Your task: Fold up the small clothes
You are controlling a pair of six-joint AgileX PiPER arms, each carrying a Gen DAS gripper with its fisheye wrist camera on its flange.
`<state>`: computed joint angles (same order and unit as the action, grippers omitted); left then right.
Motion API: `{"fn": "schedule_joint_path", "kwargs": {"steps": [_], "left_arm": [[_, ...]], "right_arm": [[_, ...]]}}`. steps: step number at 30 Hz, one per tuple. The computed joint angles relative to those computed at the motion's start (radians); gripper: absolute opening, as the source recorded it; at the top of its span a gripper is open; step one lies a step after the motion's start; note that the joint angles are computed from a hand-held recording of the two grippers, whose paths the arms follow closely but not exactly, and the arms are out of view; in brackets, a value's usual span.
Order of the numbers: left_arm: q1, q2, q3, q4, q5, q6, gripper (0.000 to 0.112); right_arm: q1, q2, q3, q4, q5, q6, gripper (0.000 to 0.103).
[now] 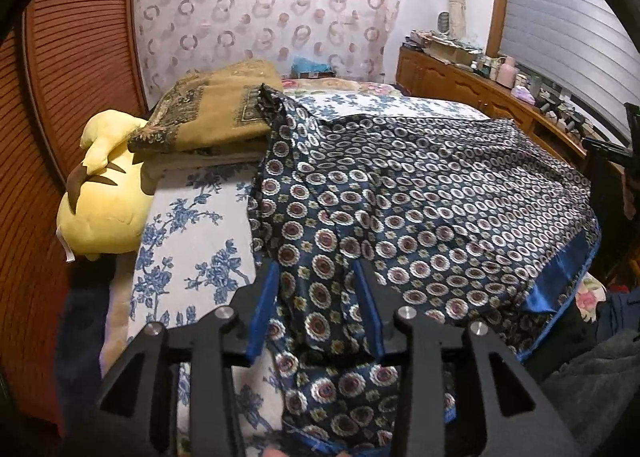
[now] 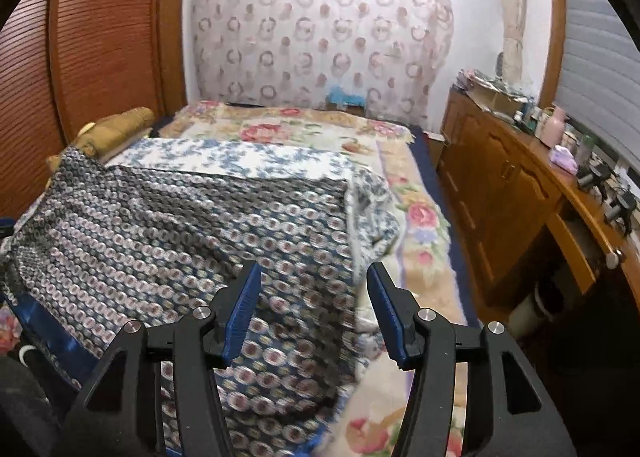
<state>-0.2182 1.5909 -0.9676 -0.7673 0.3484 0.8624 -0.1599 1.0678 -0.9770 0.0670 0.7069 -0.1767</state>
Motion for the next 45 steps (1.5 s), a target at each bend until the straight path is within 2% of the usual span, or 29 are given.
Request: {"fn": "schedule_joint_path", "kwargs": {"steps": [3,6,9,14,17,20,25,30,41,43,45], "left_arm": [[0.0,0.033,-0.014,-0.002,-0.004,-0.011,0.038],[-0.01,0.066,-0.031,0.043,-0.013,-0.066,0.039],[-0.023,0.097,-0.051,0.18,-0.028,-0.217,0.039],[-0.013,0.116,-0.048,0.221,-0.033,-0.257,0.04],[-0.007,0.113,-0.03,0.212,-0.048,-0.243,0.042],[-0.002,0.115,-0.03,0.21,-0.045,-0.248,0.044],[-0.022,0.121,-0.04,0.32,-0.069,-0.384,0.047],[-0.027,0.133,-0.056,0.358,-0.069,-0.444,0.048],[-0.042,0.141,-0.079,0.48,-0.048,-0.581,0.048],[-0.039,0.137,-0.073,0.45,-0.05,-0.551,0.048],[-0.025,0.129,-0.058,0.308,-0.046,-0.402,0.046]], "right_arm": [[0.072,0.038,0.01,-0.009,-0.038,0.034,0.056],[0.154,0.093,0.023,-0.042,-0.078,0.085,0.061],[0.217,0.152,0.04,-0.065,-0.118,0.116,0.062],[0.287,0.244,0.048,-0.067,-0.168,0.148,0.062],[0.309,0.284,0.039,-0.066,-0.174,0.149,0.062],[0.341,0.31,0.021,-0.127,-0.155,0.195,0.062],[0.35,0.32,0.023,-0.142,-0.148,0.205,0.063],[0.333,0.322,0.021,-0.091,-0.146,0.159,0.064],[0.341,0.322,0.024,-0.103,-0.15,0.172,0.065],[0.342,0.322,0.025,-0.106,-0.151,0.176,0.065],[0.343,0.322,0.024,-0.112,-0.15,0.18,0.065]]}}
